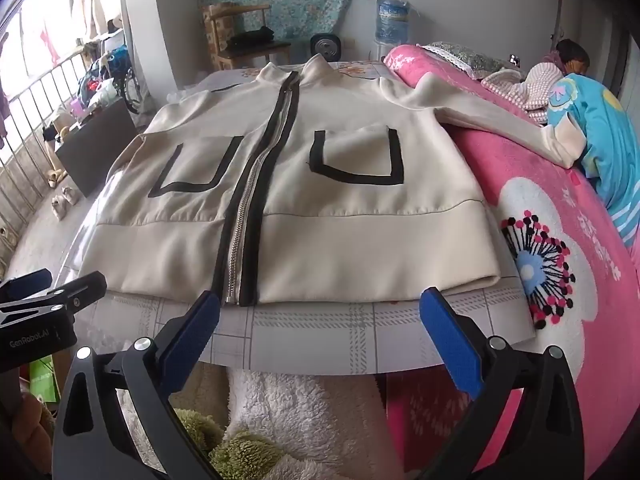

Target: Fold large clothes

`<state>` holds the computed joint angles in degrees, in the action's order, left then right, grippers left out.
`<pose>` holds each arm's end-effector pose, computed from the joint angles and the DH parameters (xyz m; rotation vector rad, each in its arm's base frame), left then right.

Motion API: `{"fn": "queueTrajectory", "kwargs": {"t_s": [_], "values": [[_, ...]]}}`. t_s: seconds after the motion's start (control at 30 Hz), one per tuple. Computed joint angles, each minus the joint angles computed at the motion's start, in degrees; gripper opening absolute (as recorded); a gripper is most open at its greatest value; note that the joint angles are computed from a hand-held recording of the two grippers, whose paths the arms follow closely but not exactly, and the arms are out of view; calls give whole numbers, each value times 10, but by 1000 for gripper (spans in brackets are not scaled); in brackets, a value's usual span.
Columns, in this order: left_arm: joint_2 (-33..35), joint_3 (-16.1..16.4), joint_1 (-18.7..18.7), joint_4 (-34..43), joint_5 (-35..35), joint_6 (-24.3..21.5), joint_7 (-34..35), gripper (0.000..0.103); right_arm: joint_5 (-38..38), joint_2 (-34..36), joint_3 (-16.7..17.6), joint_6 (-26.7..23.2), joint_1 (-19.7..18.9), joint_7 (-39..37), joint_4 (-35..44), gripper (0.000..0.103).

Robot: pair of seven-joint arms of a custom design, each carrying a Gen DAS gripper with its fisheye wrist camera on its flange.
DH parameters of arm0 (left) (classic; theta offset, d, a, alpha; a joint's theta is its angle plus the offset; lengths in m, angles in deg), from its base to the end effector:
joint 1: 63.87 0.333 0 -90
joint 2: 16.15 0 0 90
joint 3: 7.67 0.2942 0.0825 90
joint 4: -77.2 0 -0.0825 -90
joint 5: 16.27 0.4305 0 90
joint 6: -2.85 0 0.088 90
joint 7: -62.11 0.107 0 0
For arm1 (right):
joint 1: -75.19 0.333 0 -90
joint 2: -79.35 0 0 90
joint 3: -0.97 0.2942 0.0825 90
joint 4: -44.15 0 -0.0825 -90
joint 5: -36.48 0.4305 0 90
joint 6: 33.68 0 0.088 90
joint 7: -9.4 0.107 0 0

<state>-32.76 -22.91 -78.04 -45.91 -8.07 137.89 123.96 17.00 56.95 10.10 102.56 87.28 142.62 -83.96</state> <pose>0.4856 -0.2824 0.5377 -1.8430 2.0505 -0.5765 0.4950 0.1958 0.5498 -1.6803 2.0456 -0.6312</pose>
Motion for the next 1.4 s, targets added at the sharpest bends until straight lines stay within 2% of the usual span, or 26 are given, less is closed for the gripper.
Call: {"fn": "queueTrajectory", "kwargs": {"t_s": [0.1,0.13,0.2,0.23,0.37,1.4], "values": [[0,-4,1,0,11,2,-5,95,1,11,3,-3,-2,-10,10,98],[-7,-11,0,-12,22,8,-15,95,-13,-5,4,13,-3,11,-6,98],[-14,-6,-6,-25,13,18,-9,95,-13,-4,3,14,-4,13,-5,98],[-12,3,-9,-20,-4,12,6,95,-13,-2,3,15,-4,13,-4,98],[-7,-2,-6,-9,2,-1,4,95,-16,-24,6,31,-5,24,-30,98],[-7,-4,-2,-4,10,-4,-3,95,-8,-6,6,16,-1,12,-6,98]]}}
